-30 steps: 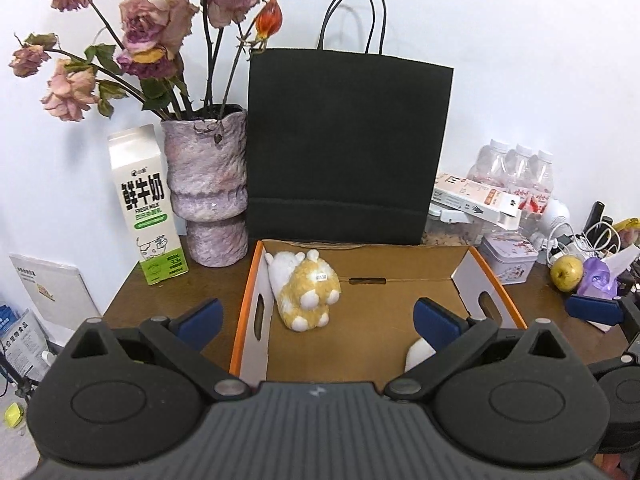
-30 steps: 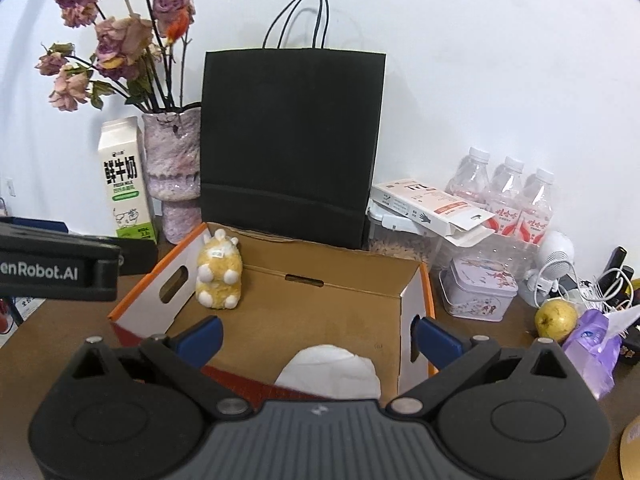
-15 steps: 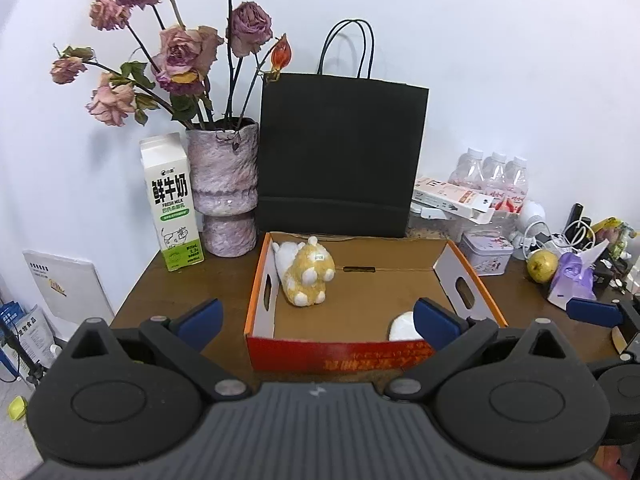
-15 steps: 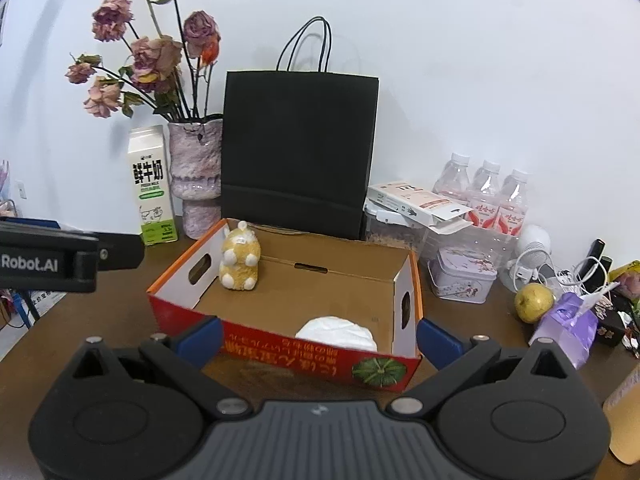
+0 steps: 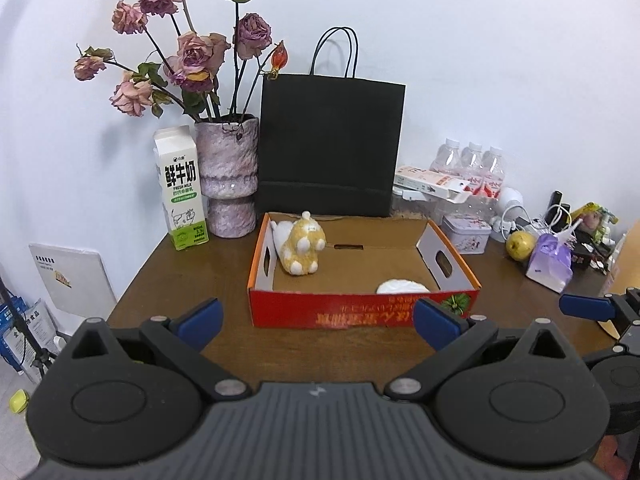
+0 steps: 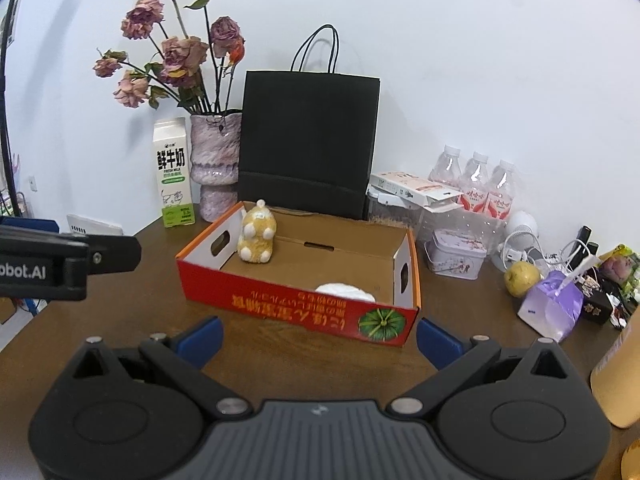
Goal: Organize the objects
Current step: 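Withdraw both tools from the box back toward the table items, then grasp the purple cloth pouch with the left tool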
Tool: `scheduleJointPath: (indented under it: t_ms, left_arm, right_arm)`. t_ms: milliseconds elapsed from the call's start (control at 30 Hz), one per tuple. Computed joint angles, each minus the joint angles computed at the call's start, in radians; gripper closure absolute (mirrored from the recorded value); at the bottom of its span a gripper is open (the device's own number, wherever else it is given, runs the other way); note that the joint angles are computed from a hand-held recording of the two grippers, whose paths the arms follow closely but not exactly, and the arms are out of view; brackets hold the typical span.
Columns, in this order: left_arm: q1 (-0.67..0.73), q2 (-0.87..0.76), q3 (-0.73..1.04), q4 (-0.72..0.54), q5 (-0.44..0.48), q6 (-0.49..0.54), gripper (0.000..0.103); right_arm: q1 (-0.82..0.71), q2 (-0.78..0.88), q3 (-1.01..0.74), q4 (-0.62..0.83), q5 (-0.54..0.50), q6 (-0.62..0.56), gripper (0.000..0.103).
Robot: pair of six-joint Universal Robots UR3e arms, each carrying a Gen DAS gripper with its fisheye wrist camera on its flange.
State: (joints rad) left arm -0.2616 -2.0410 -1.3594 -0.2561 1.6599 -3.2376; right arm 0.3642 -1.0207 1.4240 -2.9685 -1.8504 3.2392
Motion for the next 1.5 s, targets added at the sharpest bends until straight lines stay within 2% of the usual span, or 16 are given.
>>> scheduleJointPath:
  t_ms: [267, 533, 967, 1500]
  left_arm:
    - [-0.006, 0.112, -0.234, 0.117, -0.005, 0.001, 0.000]
    - [-0.017, 0.168, -0.386, 0.179, 0.005, -0.004, 0.000]
    - [-0.041, 0.225, -0.552, 0.245, 0.028, -0.012, 0.000]
    - [-0.056, 0.230, -0.712, 0.333, -0.006, -0.004, 0.000]
  right_arm:
    - [0.044, -0.067, 0.169, -0.090, -0.040, 0.032, 0.000]
    - [0.072, -0.106, 0.325, -0.178, -0.057, 0.066, 0.000]
    - [0.096, -0.148, 0.509, -0.282, -0.075, 0.100, 0.000]
    - [0.074, -0.178, 0.749, -0.438, -0.071, 0.132, 0.000]
